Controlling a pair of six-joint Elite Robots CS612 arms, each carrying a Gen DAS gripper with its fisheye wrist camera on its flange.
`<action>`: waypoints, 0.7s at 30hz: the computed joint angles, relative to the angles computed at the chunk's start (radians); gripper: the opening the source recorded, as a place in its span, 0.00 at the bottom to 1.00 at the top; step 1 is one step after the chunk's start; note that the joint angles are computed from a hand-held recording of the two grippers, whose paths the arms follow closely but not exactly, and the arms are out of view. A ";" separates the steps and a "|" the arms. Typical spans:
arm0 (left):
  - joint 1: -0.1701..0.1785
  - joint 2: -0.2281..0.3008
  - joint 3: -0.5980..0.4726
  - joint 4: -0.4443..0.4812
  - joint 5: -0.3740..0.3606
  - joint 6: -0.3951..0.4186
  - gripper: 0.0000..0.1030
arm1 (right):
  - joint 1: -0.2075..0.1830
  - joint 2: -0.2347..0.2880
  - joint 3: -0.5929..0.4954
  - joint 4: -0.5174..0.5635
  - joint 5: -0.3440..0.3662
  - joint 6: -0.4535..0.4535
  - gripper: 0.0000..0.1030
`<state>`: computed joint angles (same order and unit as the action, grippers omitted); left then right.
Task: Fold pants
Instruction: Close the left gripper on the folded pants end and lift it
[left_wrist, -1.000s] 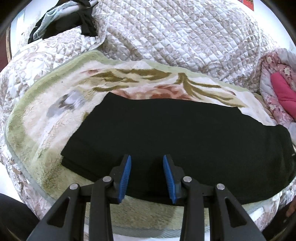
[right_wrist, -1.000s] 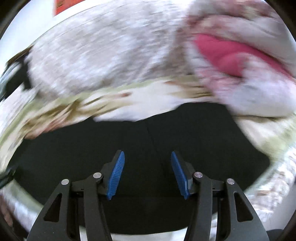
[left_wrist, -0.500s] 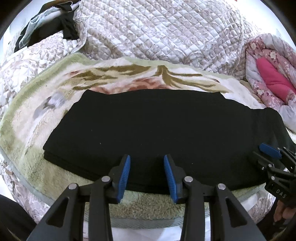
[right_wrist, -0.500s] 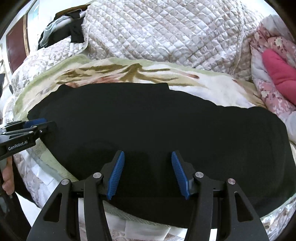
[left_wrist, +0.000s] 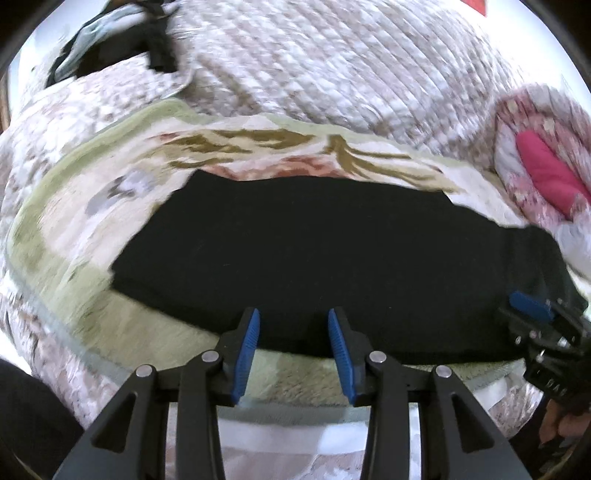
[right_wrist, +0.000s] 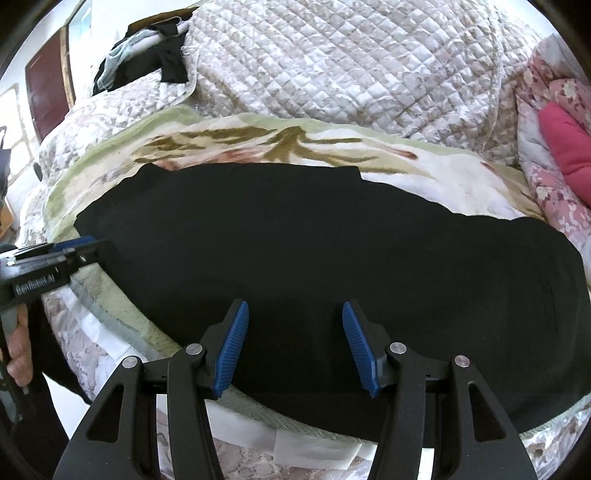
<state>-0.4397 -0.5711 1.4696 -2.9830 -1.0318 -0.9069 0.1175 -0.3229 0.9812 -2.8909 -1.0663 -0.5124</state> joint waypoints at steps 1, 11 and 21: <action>0.001 -0.008 0.015 -0.001 0.006 -0.040 0.40 | -0.001 0.000 0.001 -0.005 0.003 0.003 0.52; 0.031 -0.029 0.099 -0.112 -0.073 -0.219 0.44 | -0.003 -0.002 0.003 -0.029 0.016 0.031 0.52; 0.071 0.013 0.072 -0.222 -0.099 -0.321 0.45 | -0.007 0.003 -0.006 -0.034 0.034 0.072 0.52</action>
<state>-0.3687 -0.5584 1.5419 -3.2052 -1.1304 -1.2281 0.1104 -0.3195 0.9753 -2.9251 -1.0319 -0.4407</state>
